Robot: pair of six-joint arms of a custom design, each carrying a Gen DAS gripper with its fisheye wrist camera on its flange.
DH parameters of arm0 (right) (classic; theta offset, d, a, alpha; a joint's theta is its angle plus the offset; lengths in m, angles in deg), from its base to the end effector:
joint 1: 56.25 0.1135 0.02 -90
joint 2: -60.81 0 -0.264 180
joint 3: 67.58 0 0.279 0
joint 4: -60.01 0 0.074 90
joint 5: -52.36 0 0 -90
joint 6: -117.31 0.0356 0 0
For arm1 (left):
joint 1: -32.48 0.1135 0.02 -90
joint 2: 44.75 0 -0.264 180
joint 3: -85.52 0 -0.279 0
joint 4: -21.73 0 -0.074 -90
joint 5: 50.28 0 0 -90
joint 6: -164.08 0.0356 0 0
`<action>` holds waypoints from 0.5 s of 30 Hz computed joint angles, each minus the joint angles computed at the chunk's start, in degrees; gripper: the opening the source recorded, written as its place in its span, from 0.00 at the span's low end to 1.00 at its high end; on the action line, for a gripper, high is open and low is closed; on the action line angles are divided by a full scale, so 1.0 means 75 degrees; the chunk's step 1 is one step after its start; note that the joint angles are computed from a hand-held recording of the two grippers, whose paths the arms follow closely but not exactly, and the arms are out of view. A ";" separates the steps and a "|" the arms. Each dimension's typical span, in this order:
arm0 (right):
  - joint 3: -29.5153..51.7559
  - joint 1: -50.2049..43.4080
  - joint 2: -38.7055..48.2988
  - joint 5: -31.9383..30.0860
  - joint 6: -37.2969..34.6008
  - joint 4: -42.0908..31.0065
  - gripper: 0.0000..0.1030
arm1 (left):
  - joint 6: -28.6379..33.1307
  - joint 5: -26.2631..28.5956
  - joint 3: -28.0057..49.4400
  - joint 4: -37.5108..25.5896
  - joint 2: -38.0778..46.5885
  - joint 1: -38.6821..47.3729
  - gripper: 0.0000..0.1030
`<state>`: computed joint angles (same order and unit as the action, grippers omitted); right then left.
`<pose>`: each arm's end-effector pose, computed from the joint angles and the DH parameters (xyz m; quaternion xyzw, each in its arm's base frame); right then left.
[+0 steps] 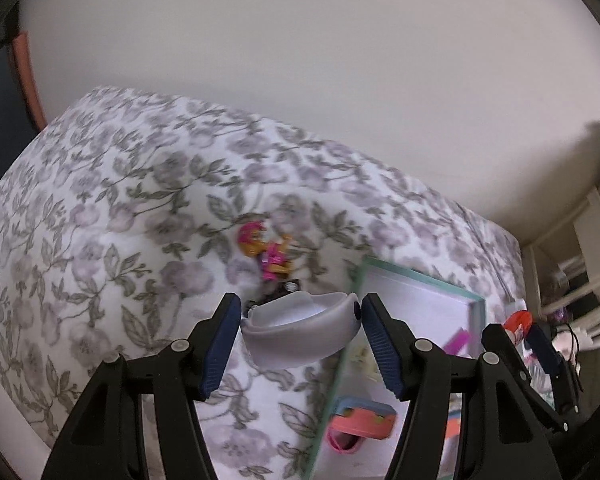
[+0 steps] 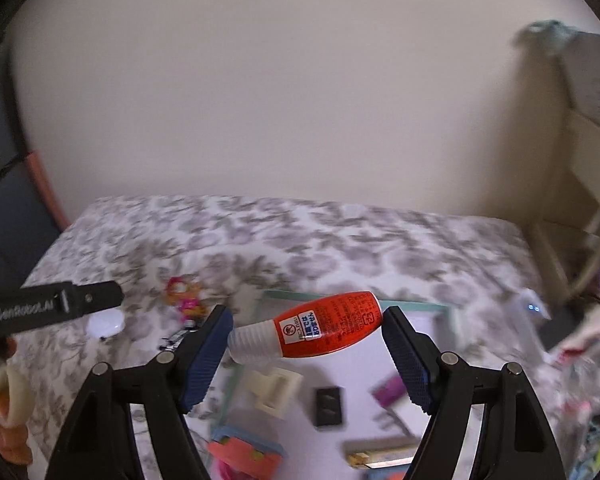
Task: Organize rigid objects
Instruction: 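Carry the tape roll and glue bottle over the tray with both tools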
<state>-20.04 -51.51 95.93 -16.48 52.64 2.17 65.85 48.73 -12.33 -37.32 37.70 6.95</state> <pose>0.1523 -0.0003 0.2490 0.2311 0.8825 -0.0674 0.4042 0.2863 -0.1429 0.2798 0.1651 0.9474 -0.1490 0.2301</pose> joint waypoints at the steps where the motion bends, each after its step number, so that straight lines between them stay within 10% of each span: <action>1: 0.0050 0.0118 -0.0144 0.0317 0.0196 -0.0328 0.77 | 0.0001 -0.0007 -0.0047 0.0000 -0.0083 -0.0142 0.62; 15: -0.0501 -0.0419 -0.1271 0.0544 0.0651 -0.1999 0.77 | -0.0019 -0.0311 -0.0636 -0.0112 -0.0086 -0.1802 0.62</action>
